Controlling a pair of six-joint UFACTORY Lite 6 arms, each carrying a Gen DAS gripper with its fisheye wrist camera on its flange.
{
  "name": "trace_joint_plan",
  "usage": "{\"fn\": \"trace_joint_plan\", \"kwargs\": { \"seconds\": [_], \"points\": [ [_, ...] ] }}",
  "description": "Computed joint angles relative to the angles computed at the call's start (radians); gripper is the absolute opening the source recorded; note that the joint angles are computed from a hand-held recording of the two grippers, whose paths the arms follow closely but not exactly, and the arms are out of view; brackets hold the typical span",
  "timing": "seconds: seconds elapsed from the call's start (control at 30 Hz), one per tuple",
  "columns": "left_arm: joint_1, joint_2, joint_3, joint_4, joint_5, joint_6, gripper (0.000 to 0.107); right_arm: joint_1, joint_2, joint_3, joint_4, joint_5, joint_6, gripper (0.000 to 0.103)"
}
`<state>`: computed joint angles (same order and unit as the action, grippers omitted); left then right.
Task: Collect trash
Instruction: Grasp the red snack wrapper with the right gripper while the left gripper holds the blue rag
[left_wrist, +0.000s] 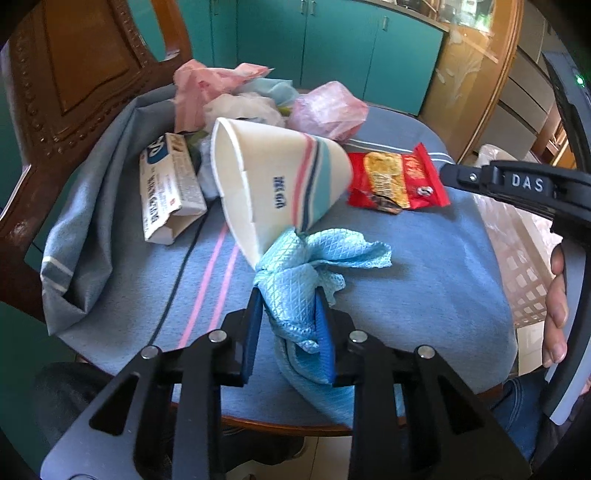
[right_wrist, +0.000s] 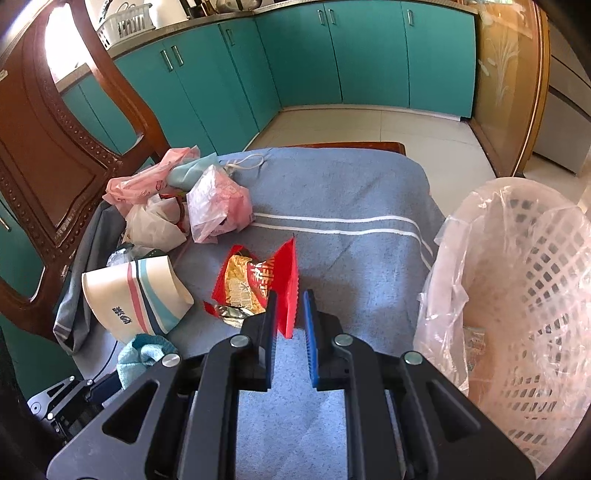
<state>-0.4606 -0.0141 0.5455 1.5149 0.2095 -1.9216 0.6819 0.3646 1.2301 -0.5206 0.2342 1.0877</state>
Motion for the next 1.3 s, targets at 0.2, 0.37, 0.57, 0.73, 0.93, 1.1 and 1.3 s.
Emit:
{"fn": "trace_joint_plan", "kwargs": {
  "seconds": [0.2, 0.37, 0.57, 0.73, 0.93, 1.1, 1.3],
  "points": [
    [0.012, 0.002, -0.008, 0.009, -0.002, -0.004, 0.03, 0.005, 0.017, 0.014, 0.044, 0.004, -0.042, 0.029],
    [0.02, 0.008, -0.007, 0.052, -0.007, -0.044, 0.031, 0.012, 0.023, 0.018, 0.038, 0.008, -0.041, 0.031],
    [0.018, 0.02, -0.008, 0.08, 0.0, -0.075, 0.035, 0.017, 0.036, 0.029, 0.06, 0.007, -0.068, 0.037],
    [0.026, 0.02, -0.013, 0.098, 0.0, -0.098, 0.041, 0.026, 0.038, 0.036, 0.032, 0.012, -0.043, 0.044],
    [0.028, 0.026, -0.015, 0.135, 0.0, -0.132, 0.043, 0.029, 0.045, 0.044, 0.031, 0.018, -0.045, 0.047],
    [0.026, 0.031, -0.018, 0.157, 0.0, -0.157, 0.045, 0.029, 0.051, 0.047, 0.042, 0.02, -0.054, 0.047],
    [0.031, 0.033, -0.02, 0.182, -0.003, -0.179, 0.046, 0.031, 0.063, 0.057, 0.049, 0.025, -0.06, 0.048]
  ]
}}
